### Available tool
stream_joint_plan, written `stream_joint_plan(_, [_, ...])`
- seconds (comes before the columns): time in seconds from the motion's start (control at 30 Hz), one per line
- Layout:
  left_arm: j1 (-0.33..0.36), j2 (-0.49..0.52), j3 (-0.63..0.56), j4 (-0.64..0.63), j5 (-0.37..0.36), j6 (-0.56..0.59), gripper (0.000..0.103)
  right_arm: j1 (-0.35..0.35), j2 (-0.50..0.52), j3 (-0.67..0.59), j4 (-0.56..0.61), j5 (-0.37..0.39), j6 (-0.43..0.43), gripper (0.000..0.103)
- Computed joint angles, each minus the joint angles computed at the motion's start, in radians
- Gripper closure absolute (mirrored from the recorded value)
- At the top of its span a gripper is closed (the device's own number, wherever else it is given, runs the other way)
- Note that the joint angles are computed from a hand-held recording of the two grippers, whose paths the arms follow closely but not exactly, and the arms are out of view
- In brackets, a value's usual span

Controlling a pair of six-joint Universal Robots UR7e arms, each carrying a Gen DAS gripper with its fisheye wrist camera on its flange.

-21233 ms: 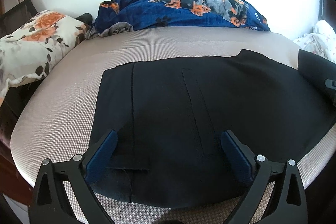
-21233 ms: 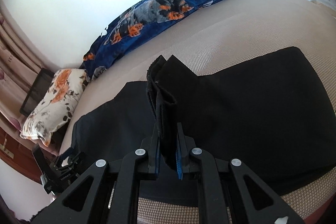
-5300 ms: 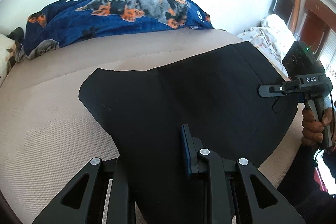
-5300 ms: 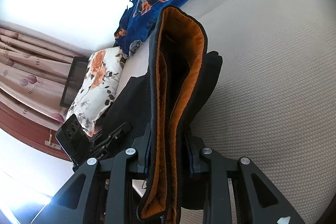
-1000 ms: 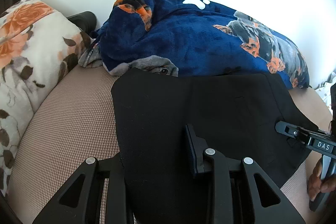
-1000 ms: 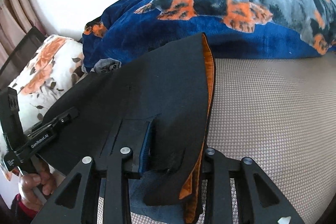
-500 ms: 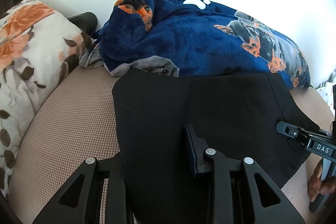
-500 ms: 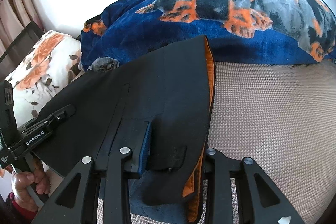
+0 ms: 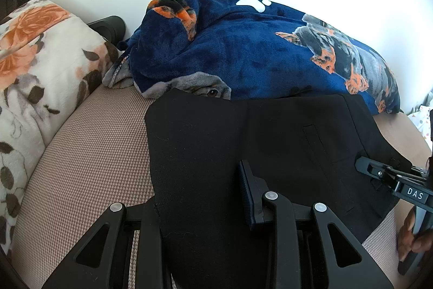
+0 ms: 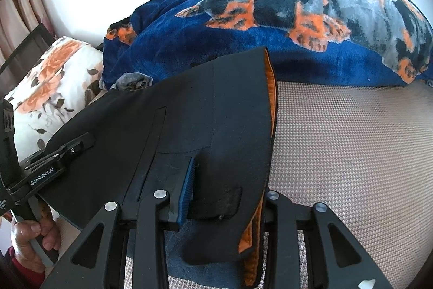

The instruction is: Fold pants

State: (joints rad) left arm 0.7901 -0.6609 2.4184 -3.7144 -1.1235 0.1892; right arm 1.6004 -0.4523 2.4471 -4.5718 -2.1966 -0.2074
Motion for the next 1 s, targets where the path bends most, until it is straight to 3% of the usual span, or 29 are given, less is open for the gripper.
stream_joint_plan(1.0, [0.001, 0.002, -0.001, 0.000, 0.003, -0.001, 0.072, 0.008, -0.002, -0.007, 0.010, -0.019, 0.003, 0.072])
